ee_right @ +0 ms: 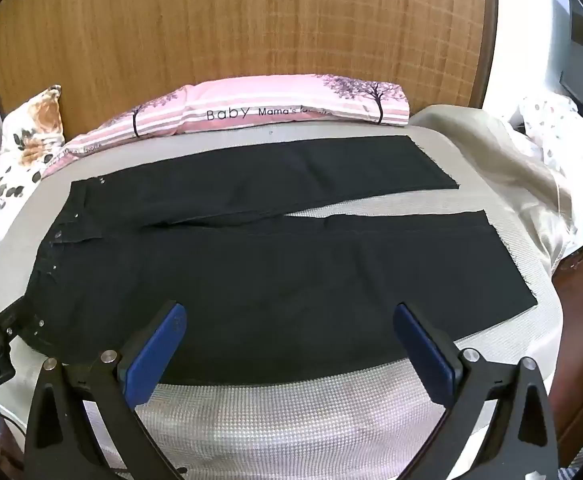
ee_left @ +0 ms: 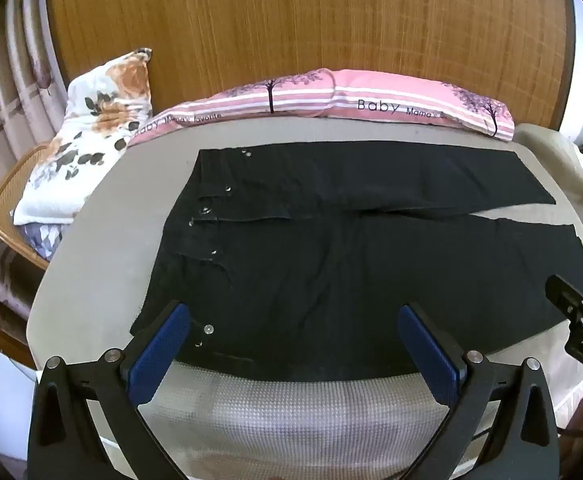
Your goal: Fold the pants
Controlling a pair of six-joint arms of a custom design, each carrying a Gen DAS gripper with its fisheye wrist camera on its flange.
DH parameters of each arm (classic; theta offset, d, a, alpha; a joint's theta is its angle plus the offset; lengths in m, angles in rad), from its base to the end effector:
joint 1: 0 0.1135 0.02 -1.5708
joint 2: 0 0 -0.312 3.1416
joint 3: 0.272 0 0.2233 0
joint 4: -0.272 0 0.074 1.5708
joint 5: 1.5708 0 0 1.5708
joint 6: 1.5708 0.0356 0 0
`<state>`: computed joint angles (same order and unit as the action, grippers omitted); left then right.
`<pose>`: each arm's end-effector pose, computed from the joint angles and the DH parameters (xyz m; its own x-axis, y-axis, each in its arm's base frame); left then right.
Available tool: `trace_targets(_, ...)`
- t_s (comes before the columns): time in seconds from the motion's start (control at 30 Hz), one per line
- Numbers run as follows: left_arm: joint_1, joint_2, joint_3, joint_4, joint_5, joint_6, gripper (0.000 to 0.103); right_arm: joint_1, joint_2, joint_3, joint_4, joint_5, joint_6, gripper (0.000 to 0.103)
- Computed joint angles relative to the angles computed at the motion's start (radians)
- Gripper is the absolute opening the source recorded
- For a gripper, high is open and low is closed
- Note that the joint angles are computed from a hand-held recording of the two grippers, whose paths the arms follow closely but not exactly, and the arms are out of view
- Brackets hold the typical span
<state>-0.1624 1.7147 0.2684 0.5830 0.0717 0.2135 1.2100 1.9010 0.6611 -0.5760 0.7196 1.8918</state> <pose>0.2188 -0.0384 0.1331 -0.6891 0.3271 -0.6467 0.3614 0.9286 0.0845 0.1008 0.2007 0.1270 -0.6132 0.3963 -0.6833 0.5648 0.8247 -0.0285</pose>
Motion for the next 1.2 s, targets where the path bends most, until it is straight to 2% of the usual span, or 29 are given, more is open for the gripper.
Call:
trace_targets(0.1, -0.014, 0.001, -0.007, 0.005, -0.015, -0.022, 0.103, 0.003, -0.006, 0.009, -0.02, 0.005, 0.013, 0.103)
trace_targets(0.23, 0.046, 0.124, -0.008, 0.077, 0.061, -0.019, 0.103, -0.019, -0.013, -0.008, 0.029, -0.015, -0.04, 0.103)
trace_targets(0.3, 0.019, 0.135, -0.021, 0.103, 0.032, -0.028, 0.103, -0.034, -0.016, -0.019, 0.057, -0.021, -0.065, 0.103)
trace_targets(0.33, 0.017, 0.143, -0.033, 0.128, 0.029, -0.027, 0.103, -0.032, -0.01, 0.008, 0.021, -0.022, -0.054, 0.103)
trace_targets(0.37, 0.024, 0.109, 0.001, 0.048, 0.033, -0.015, 0.103, -0.02, -0.004, 0.012, 0.011, -0.023, -0.036, 0.103)
trace_targets(0.47, 0.026, 0.094, 0.019, 0.006, 0.034, -0.007, 0.103, -0.033, -0.002, 0.002, 0.036, -0.031, -0.063, 0.103)
trace_targets(1.2, 0.024, 0.094, 0.039, -0.037, 0.022, -0.008, 0.103, -0.052, -0.004, -0.026, 0.093, -0.055, -0.086, 0.103)
